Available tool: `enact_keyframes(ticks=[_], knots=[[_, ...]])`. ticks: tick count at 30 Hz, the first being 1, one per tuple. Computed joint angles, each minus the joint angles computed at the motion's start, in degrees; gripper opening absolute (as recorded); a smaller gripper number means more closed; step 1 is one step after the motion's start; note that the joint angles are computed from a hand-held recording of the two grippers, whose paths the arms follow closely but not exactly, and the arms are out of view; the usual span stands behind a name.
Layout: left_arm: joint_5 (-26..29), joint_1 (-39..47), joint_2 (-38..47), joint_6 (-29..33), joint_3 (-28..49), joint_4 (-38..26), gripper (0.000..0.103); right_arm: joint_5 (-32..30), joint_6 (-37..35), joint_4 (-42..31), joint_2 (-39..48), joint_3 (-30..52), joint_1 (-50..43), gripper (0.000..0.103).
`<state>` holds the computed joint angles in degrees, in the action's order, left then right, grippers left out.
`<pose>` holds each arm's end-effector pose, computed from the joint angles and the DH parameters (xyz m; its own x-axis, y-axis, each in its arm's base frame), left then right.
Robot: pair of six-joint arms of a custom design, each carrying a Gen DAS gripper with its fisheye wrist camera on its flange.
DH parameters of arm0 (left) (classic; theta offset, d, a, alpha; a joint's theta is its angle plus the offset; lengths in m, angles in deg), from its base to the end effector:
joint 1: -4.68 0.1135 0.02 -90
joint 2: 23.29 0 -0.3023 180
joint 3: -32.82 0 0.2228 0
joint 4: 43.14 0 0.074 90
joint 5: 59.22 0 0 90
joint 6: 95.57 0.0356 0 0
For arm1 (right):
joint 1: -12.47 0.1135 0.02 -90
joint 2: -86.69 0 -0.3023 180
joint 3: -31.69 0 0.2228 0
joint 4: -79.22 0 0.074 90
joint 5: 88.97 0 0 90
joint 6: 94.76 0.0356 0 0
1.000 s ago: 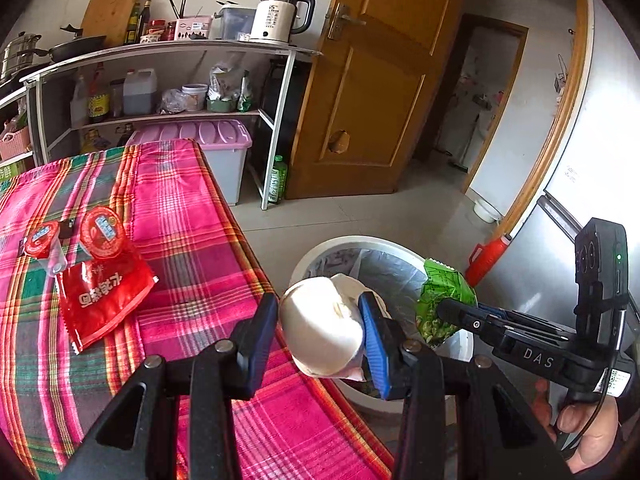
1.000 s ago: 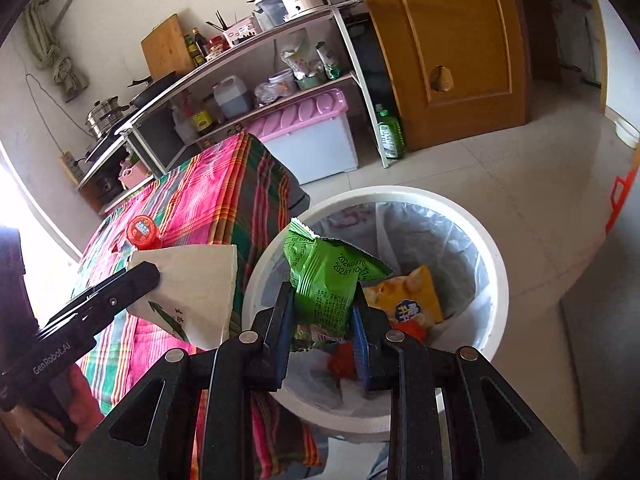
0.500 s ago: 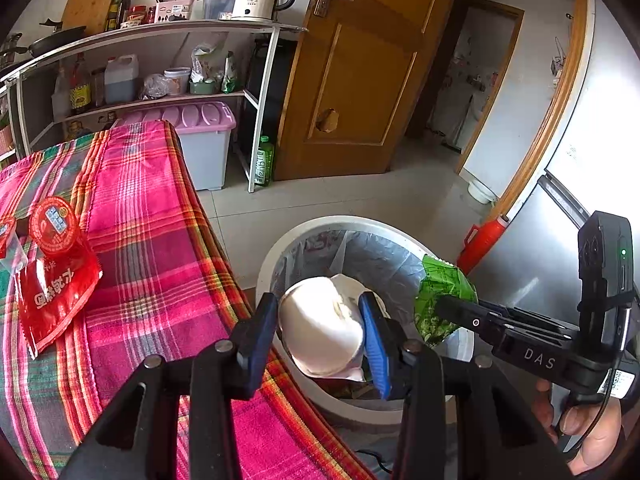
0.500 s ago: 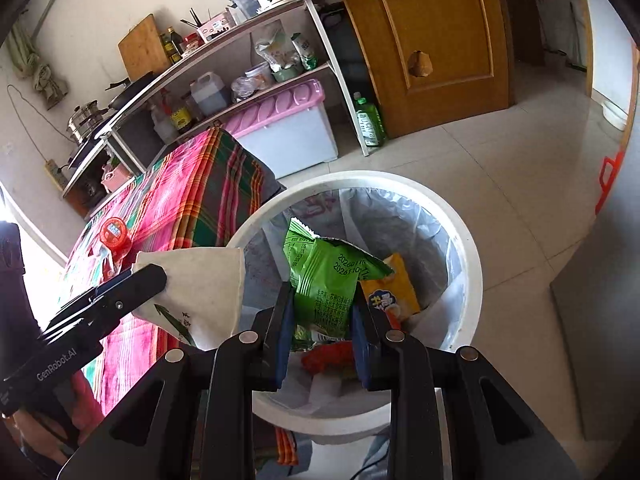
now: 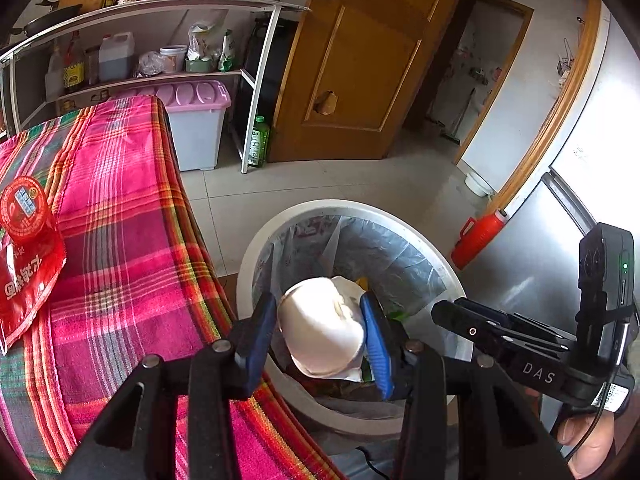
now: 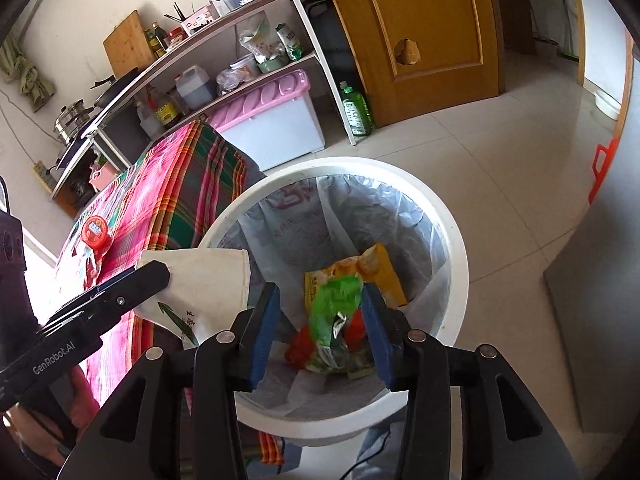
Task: Collect trash
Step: 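Open both tools to drop the cup and bag into the bin, then move both tools back over the table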
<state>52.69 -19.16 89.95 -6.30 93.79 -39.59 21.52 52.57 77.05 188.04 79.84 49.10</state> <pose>0.3113 -0.1521 0.1346 -0.6950 0.2942 -0.6561 0.5914 0.7529 -0.2888 0.2273 0.1535 0.1432 -0.6925 0.4677 -0.5492 0.3403 0.8831 0.3229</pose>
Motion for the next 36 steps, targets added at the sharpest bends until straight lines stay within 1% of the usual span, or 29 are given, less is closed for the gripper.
enact_keyframes(ticks=[10, 19, 29, 36], knots=[[1.0, 1.1, -1.2, 0.3, -0.9, 0.1, 0.048, 2.4, 0.4, -2.3, -2.6, 0.5, 1.9, 0.045], [2.9, 4.0, -5.9, 1.1, -5.1, 2.3, 0.048, 4.8, 0.4, -5.2, -4.0, 3.1, 5.2, 0.045], [4.7, 10.3, -12.7, 3.5, -12.0, 5.7, 0.048, 7.8, -0.6, -7.4, -3.6, 8.1, 10.4, 0.045], [6.9, 16.8, -16.6, 5.8, -15.1, 6.2, 0.048, 7.9, -3.3, -7.7, -0.8, 13.1, 13.0, 0.045]])
